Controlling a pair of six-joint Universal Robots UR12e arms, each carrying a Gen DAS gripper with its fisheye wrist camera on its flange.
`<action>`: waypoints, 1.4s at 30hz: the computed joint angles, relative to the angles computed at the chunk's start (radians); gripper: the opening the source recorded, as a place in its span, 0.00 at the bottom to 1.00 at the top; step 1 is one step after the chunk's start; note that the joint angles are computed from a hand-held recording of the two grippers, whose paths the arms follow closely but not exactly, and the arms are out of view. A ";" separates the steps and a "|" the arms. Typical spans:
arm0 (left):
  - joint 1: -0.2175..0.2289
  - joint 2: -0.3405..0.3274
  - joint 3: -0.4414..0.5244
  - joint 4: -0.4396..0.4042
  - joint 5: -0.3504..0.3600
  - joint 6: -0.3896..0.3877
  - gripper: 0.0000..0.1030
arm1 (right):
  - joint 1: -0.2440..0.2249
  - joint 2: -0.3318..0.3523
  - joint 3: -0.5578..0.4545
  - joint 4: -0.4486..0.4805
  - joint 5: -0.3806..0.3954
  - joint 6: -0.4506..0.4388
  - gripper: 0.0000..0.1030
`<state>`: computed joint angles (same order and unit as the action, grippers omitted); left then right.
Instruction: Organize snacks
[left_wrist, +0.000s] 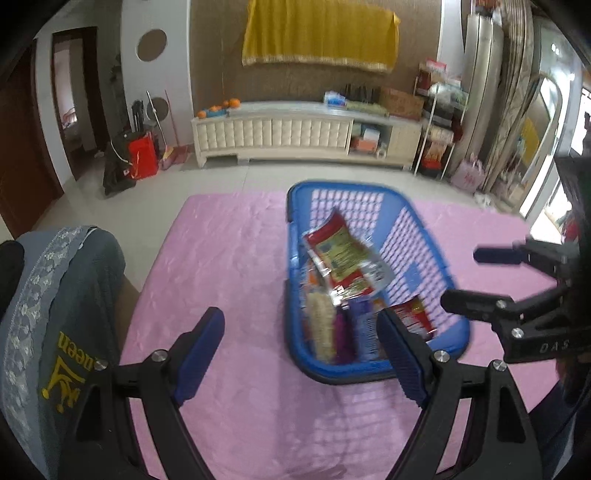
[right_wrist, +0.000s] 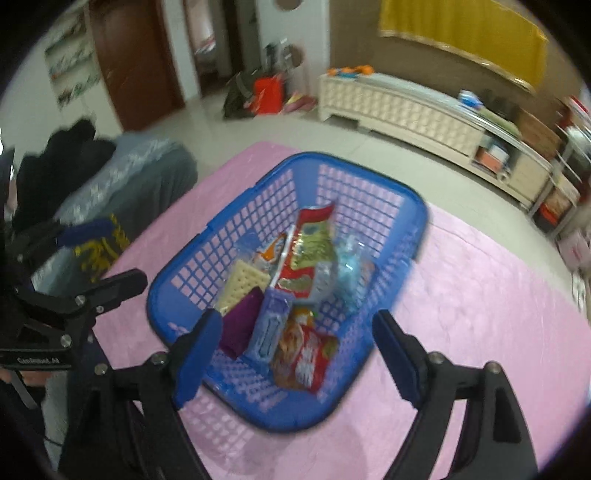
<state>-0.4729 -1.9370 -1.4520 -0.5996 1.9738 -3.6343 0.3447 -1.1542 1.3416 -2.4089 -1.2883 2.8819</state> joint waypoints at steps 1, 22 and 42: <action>-0.013 -0.002 -0.001 0.019 0.030 -0.008 0.80 | -0.005 -0.021 0.035 -0.043 0.000 0.025 0.84; -0.189 0.013 -0.046 0.303 0.221 -0.029 1.00 | -0.033 -0.284 0.416 -0.579 -0.132 0.245 1.00; -0.250 0.032 -0.086 0.358 0.286 0.017 1.00 | -0.003 -0.357 0.526 -0.652 -0.201 0.250 1.00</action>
